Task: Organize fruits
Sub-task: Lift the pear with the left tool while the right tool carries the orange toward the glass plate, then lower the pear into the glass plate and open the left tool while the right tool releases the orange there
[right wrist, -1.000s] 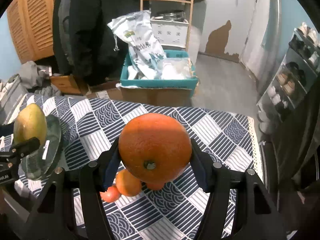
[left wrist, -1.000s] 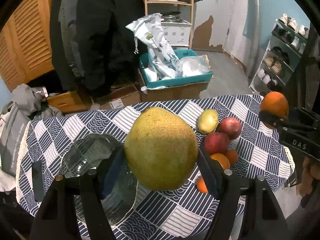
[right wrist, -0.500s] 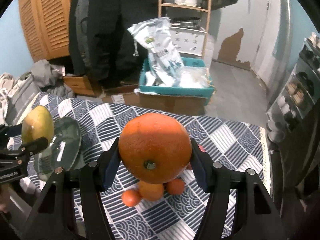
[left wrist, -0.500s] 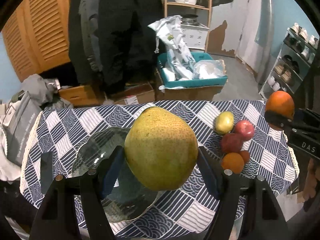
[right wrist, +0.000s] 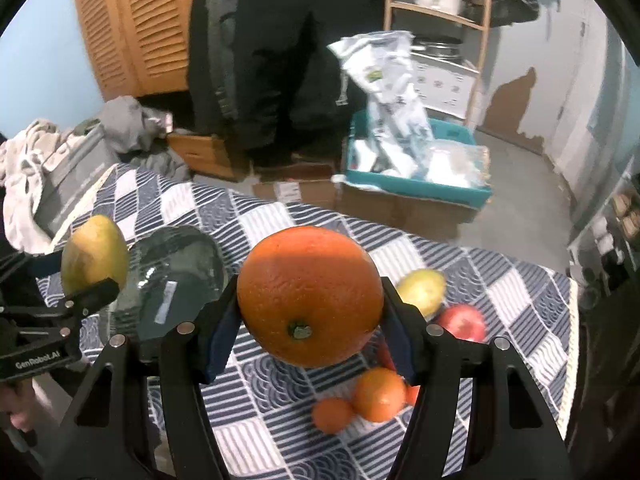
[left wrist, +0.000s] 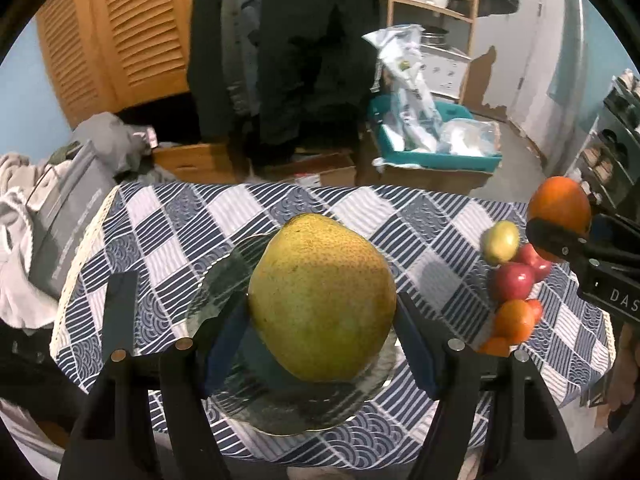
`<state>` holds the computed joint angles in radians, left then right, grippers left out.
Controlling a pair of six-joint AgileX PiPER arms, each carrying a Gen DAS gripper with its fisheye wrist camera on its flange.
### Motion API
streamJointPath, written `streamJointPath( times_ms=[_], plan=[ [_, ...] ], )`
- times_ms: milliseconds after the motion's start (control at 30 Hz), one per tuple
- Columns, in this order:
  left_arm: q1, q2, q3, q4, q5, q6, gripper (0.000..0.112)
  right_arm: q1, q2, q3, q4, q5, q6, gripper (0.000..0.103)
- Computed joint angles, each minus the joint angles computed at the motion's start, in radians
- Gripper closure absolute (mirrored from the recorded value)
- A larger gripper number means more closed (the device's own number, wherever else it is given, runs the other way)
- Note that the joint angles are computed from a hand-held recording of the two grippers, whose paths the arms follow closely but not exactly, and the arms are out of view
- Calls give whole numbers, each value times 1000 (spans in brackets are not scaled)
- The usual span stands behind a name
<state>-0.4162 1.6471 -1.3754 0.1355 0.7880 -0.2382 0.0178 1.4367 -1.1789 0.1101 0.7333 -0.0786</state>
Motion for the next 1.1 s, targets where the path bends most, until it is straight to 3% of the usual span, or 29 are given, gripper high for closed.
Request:
streamJointPath(
  times_ms=[600,1100],
  plan=[
    [198,62,101,-47,-47,78,38,232,254,-150,1,-18,86,38],
    [234,175,122,-55,-47,100,38,309,436,-185,10,-4,80,38]
  ],
)
